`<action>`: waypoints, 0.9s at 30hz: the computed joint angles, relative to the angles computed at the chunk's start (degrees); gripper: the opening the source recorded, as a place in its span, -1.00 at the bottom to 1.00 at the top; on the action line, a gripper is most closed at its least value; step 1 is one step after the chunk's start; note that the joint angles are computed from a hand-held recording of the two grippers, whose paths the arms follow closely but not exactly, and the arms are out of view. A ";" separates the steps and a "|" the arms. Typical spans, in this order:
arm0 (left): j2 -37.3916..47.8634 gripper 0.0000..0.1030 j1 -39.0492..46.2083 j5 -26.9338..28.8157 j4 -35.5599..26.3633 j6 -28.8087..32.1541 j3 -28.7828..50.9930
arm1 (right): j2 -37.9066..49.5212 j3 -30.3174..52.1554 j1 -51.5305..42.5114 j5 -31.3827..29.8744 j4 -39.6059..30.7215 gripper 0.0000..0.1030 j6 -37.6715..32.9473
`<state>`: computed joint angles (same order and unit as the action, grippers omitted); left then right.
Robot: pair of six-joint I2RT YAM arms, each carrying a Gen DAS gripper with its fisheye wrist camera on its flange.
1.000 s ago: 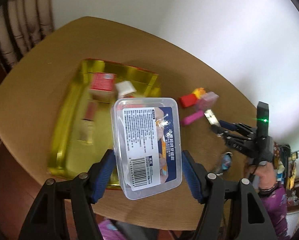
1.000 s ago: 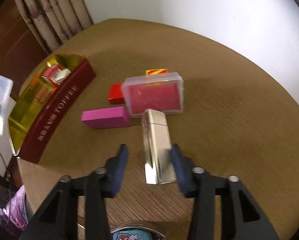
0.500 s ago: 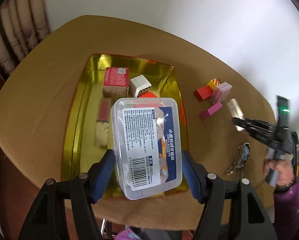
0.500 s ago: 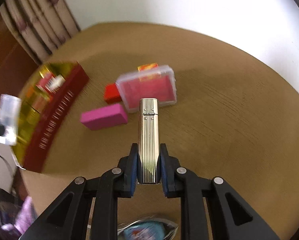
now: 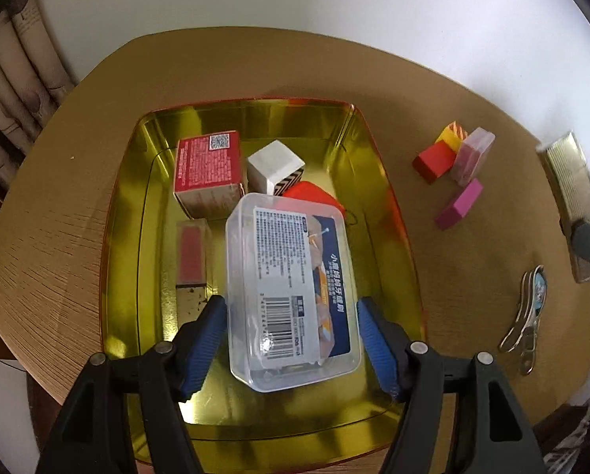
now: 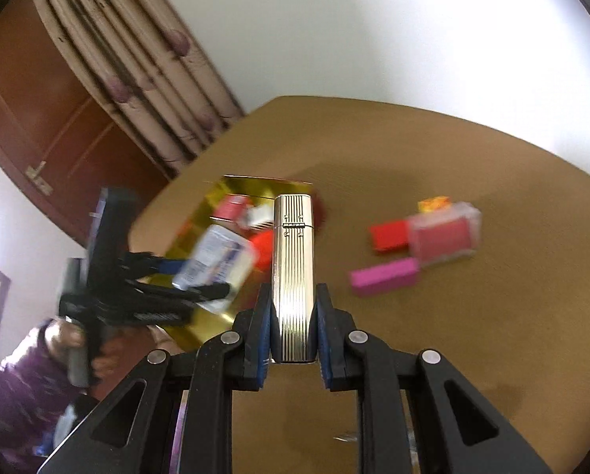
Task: Organize rigid objects
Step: 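Release the clear box into the tin with the left gripper while the right gripper lowers the lighter in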
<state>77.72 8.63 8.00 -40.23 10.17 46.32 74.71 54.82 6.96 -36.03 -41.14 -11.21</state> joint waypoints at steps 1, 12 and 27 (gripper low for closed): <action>-0.69 0.34 1.08 1.28 0.12 0.26 -0.39 | 0.21 0.02 2.24 0.55 1.32 -0.65 1.95; -11.72 0.34 16.89 13.27 -6.88 3.00 -1.48 | 15.37 9.98 15.96 3.34 8.88 -0.65 17.30; -18.84 0.34 30.75 18.08 -3.23 8.60 -9.46 | 32.56 21.97 26.14 23.43 11.32 -0.64 24.29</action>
